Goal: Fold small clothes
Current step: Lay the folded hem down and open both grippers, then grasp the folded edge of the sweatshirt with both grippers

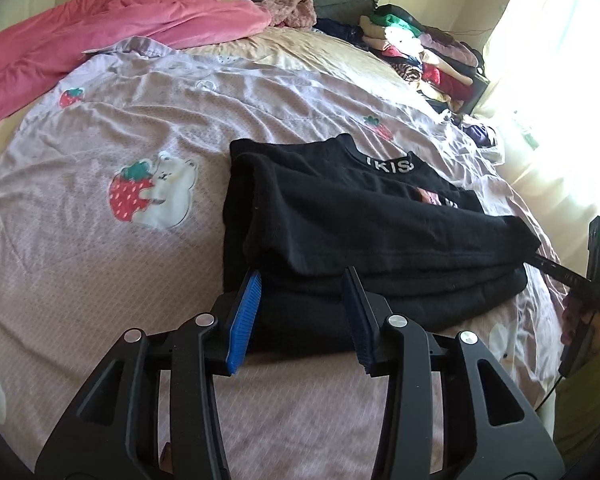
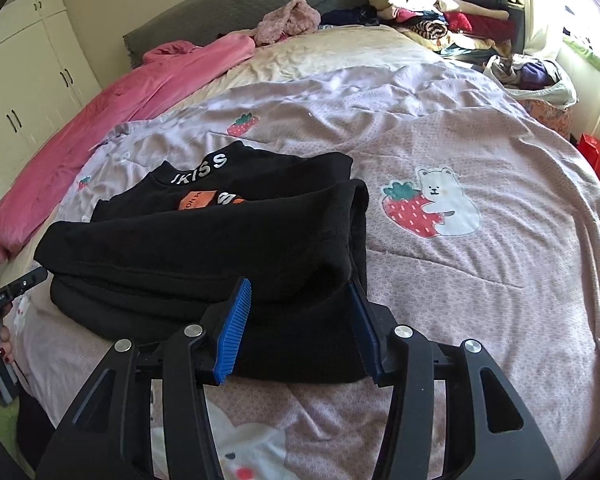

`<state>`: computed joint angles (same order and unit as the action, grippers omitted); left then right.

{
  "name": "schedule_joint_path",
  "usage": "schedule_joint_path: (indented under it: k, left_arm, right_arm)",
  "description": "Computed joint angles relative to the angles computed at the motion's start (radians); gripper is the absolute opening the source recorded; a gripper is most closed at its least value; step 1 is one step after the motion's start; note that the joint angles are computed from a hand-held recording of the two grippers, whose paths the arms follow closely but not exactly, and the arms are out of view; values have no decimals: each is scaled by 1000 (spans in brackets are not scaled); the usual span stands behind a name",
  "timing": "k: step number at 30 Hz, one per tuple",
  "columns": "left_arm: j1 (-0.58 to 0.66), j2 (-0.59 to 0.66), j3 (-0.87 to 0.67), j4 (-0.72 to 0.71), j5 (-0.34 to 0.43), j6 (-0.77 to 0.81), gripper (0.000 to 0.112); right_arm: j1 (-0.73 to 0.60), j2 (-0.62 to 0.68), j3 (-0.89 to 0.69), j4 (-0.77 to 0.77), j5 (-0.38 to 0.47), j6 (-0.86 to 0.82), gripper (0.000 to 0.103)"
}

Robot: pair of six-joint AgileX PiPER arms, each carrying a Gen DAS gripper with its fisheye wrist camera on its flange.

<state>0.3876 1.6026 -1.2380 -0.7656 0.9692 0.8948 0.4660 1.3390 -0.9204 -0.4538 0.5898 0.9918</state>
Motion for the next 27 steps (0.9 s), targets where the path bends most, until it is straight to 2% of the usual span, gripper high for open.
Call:
schedule_joint_path:
  k: [1,3,5,6,7,8,9,13,17,23,27]
  left_arm:
    - [-10,5,-7,1,-8,-10,33]
    - [-39,32,-35,22,-22,-47,24]
    - [-61,52,-59,53,-31,-82,3]
    - [-70,52,-62,64,-39,-90,1]
    - [-81,49,-67,74,-49,-95,0]
    - [-85,48,-73,79,-49,-96,0]
    - [-88,48,-82,83,-46,-98,0]
    - [-91,71,-172,89,-18,-128,0]
    - [-90,133,-292,101,11,-196,0]
    - [-117,255,-473,160,41,-310,0]
    - [-141,318,-540,188,32,-351,0]
  right_arm:
    - [-7,4,-1,7,-9,-7,48]
    - [-25,12,-3,35,-41,-42,48]
    - [-46,22,-7,65,-62,-72,44]
    - [-59,28,-8,86,-72,-93,37]
    - [-70,35,-11,103,-77,-108,21]
    - [-83,43,-15,126,-82,-132,9]
    - [-92,44,-16,144,-91,-150,7]
    - [-119,39,-53,204,-116,-222,6]
    - [-151,70,-147,200,-110,-248,6]
    - [-236,190,-289,310,-90,-356,6]
    - [-264,278,-333,293,-101,-319,6]
